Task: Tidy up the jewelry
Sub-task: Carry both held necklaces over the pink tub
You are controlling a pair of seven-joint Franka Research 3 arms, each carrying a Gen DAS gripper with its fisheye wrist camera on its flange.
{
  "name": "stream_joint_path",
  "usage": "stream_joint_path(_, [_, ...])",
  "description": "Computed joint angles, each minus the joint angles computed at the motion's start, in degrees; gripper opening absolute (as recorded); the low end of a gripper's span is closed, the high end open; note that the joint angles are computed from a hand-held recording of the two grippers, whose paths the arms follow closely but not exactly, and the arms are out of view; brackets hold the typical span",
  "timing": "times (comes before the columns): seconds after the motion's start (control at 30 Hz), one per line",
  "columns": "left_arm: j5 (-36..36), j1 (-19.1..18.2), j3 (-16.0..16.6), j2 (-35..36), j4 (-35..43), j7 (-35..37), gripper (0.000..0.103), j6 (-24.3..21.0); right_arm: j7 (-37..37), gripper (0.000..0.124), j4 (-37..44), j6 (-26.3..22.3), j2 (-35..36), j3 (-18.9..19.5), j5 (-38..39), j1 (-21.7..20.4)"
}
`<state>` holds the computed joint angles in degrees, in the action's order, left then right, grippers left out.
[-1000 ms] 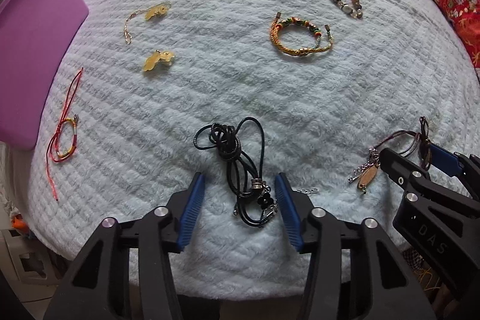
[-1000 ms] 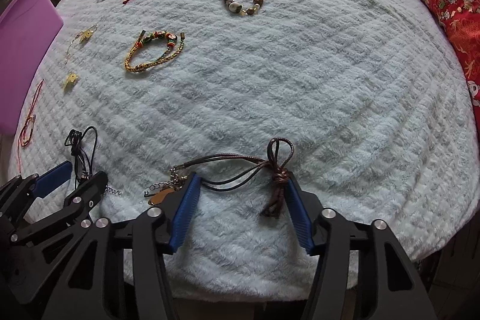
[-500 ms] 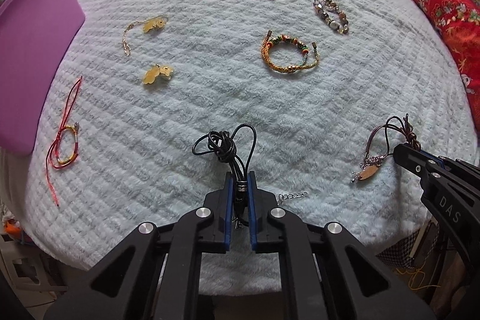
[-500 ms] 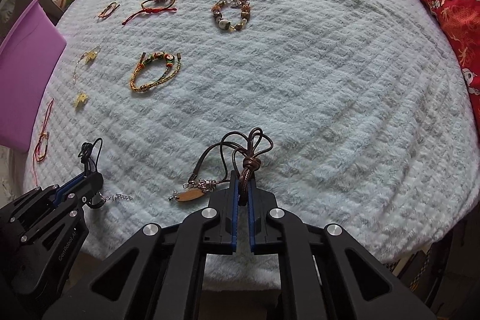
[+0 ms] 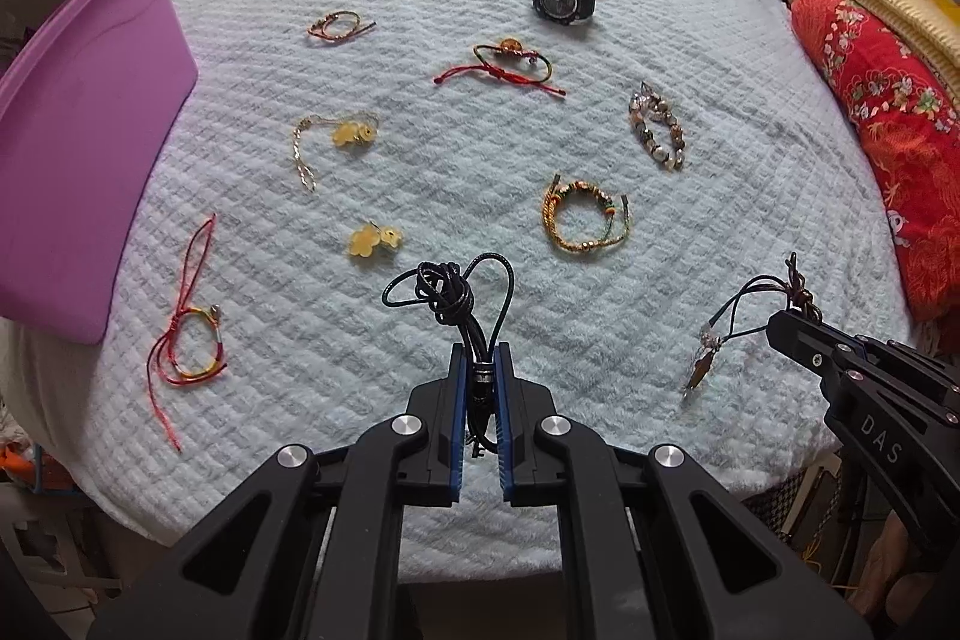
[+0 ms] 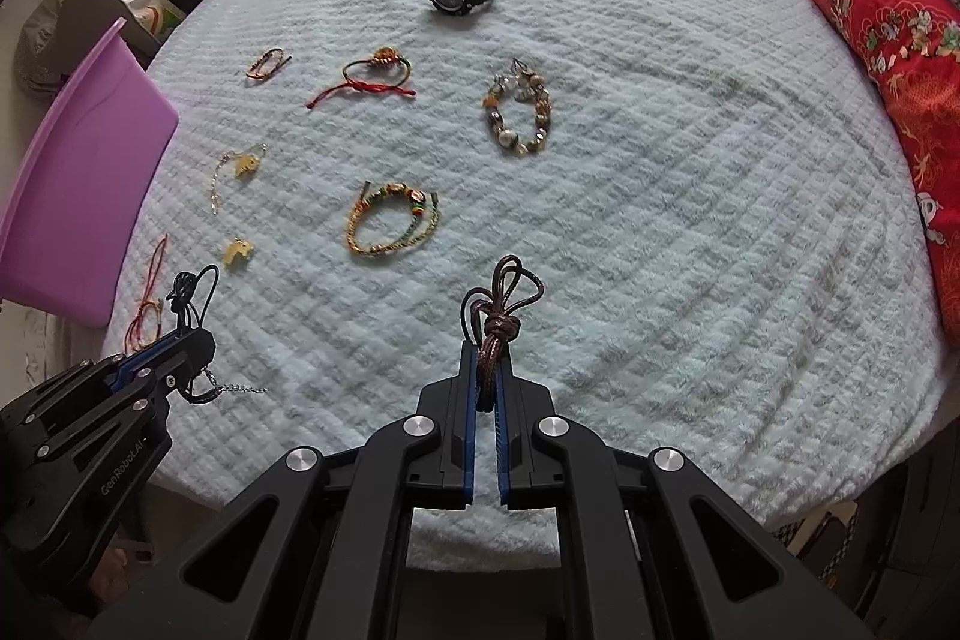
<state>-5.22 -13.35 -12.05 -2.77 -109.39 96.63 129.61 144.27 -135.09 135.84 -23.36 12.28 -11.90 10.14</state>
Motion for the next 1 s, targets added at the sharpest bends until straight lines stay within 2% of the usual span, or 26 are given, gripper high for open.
stream_joint_path(0.3, [-1.47,1.82,1.16,0.3,7.96,-0.78,0.009,-6.88,-3.41,0.005,11.36,-6.11,2.79,0.46,-1.07,1.42])
stream_joint_path(0.57, [-2.26,4.47,2.69,0.91,17.26,-2.16,0.009,-12.35,-7.94,0.005,27.01,-10.44,10.2,0.6,-3.02,4.61])
stream_joint_path(0.83, [-1.06,8.47,4.19,5.81,31.76,-2.79,0.009,-19.94,-13.42,0.005,48.49,-14.54,23.28,-1.1,-5.3,10.75])
stream_joint_path(1.0, [1.3,11.36,4.89,11.11,42.95,-2.46,0.009,-24.04,-16.67,0.005,67.09,-18.29,34.84,-3.12,-5.61,15.75])
